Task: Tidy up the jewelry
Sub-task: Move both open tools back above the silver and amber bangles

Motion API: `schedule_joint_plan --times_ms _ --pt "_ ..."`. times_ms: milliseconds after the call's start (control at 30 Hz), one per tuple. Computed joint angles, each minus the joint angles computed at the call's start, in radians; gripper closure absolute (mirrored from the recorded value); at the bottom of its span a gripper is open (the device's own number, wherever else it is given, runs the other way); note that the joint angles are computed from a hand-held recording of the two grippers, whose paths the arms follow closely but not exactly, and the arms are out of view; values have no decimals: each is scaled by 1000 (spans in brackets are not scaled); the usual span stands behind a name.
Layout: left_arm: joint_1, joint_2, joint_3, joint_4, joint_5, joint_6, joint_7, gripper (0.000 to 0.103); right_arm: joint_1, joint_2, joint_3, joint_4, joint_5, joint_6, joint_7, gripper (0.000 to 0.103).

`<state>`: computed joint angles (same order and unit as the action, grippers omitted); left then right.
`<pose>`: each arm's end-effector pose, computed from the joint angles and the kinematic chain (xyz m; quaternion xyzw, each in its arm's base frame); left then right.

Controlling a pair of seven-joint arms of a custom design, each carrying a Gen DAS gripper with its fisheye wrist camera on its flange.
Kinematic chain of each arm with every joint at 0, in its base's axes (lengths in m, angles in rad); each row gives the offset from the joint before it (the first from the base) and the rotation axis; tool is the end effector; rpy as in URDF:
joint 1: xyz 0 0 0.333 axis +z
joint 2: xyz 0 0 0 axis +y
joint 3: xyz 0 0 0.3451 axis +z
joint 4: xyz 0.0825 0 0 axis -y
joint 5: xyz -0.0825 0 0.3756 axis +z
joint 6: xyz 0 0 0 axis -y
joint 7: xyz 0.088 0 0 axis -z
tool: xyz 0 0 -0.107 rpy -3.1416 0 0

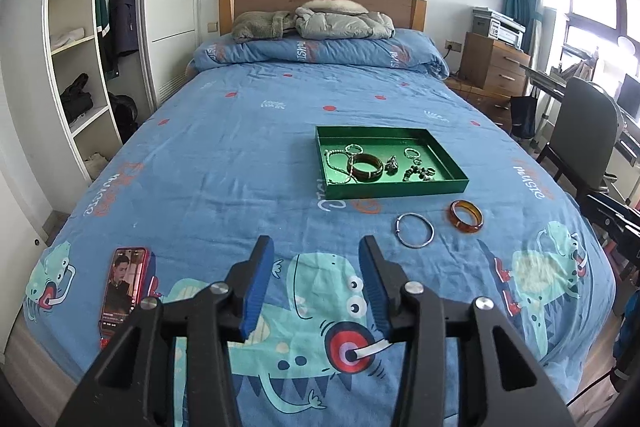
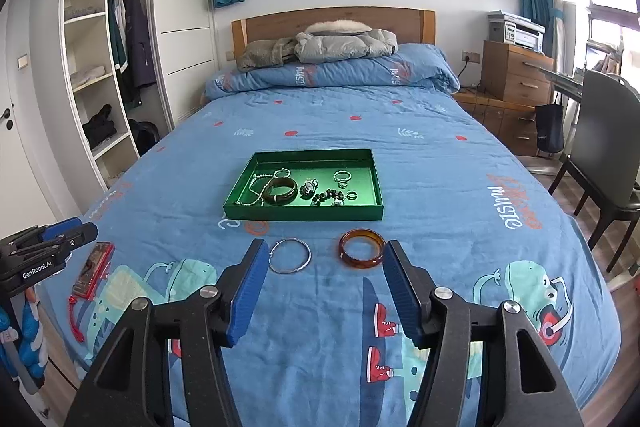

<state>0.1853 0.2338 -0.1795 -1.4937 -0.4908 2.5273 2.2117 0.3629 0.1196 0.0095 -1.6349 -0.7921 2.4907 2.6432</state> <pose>0.6805 0.0256 0.6618 -0.5236 0.7304 -0.3686 0.2377 0.5989 0.2374 0.6566 -0.5463 0.6955 -0.3483 0.3108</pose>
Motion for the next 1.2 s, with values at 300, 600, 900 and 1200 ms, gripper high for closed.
schedule_joint_plan --times_ms 300,600,900,1200 --pt "-51 -105 33 -164 88 141 -134 61 -43 -58 0 -102 -13 91 2 43" --pt "-123 -194 66 -316 327 295 -355 61 -91 -82 12 -200 -16 207 -30 40" --pt "-161 -195 64 -329 465 306 -472 61 -122 -100 11 -247 6 261 -60 40" --pt "-178 -175 56 -320 522 300 -524 60 -139 -99 12 -244 24 257 -110 40"
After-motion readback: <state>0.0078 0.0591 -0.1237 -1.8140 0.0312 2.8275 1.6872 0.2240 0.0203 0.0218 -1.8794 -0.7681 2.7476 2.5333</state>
